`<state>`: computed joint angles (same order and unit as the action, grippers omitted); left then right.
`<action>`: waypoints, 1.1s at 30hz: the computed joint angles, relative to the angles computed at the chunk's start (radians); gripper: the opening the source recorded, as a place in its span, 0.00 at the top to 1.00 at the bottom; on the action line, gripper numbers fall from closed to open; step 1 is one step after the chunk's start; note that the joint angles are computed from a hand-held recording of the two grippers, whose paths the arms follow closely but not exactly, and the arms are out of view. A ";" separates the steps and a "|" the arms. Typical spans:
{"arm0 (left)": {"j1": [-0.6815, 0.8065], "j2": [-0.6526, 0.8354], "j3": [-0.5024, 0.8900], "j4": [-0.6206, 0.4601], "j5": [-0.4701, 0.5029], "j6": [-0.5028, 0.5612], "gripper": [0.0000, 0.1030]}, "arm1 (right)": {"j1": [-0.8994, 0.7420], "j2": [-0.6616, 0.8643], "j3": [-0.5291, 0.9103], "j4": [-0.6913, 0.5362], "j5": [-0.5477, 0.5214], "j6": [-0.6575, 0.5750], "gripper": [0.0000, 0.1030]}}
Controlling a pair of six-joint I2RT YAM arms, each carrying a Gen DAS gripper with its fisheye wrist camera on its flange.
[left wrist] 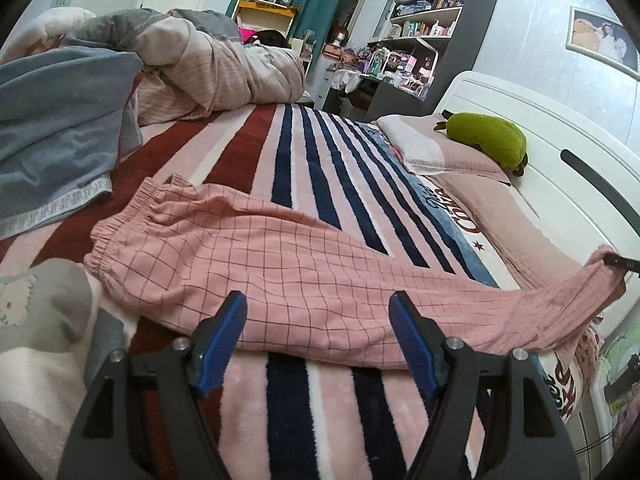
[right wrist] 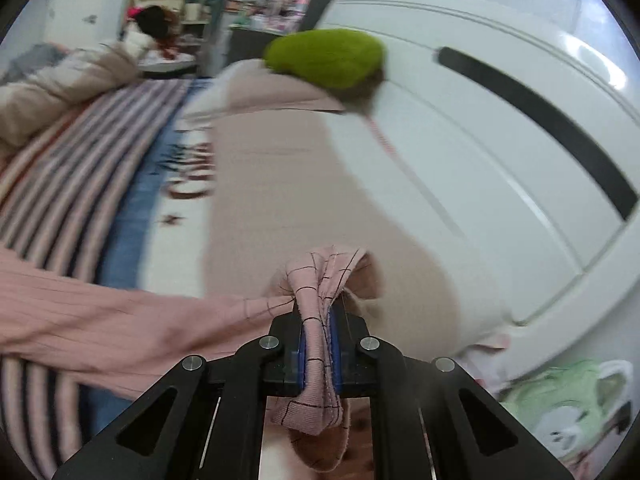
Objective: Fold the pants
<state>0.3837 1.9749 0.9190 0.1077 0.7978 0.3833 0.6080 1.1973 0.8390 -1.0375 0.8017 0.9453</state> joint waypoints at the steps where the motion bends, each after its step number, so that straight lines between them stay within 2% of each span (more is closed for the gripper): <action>1: 0.008 -0.006 -0.003 -0.004 0.010 0.007 0.32 | 0.027 0.033 0.031 0.023 -0.013 -0.008 0.97; 7: 0.059 -0.032 -0.008 -0.031 0.062 0.028 0.32 | 0.076 0.297 0.263 0.219 -0.130 -0.186 0.96; 13: 0.108 -0.056 -0.010 -0.061 0.092 0.053 0.32 | 0.112 0.725 0.627 0.400 -0.313 -0.372 0.96; 18: 0.151 -0.082 -0.022 -0.098 0.092 0.096 0.32 | 0.129 1.059 0.923 0.393 -0.440 -0.416 0.96; 21: 0.163 -0.087 -0.027 -0.123 0.077 0.131 0.32 | 0.137 1.196 1.023 0.393 -0.528 -0.417 0.93; 24: 0.152 -0.086 -0.033 -0.139 0.053 0.154 0.32 | 0.139 1.243 1.012 0.430 -0.631 -0.400 0.88; 26: 0.137 -0.085 -0.032 -0.148 0.048 0.156 0.32 | 0.142 1.202 0.912 0.526 -0.678 -0.398 0.67; 28: 0.116 -0.087 -0.039 -0.150 0.047 0.149 0.32 | 0.152 1.113 0.765 0.655 -0.710 -0.376 0.60; 31: 0.064 -0.105 -0.062 -0.155 0.054 0.147 0.31 | 0.181 0.968 0.578 0.771 -0.667 -0.360 0.59; 33: 0.018 -0.126 -0.093 -0.137 0.050 0.134 0.26 | 0.197 0.858 0.443 0.825 -0.591 -0.345 0.54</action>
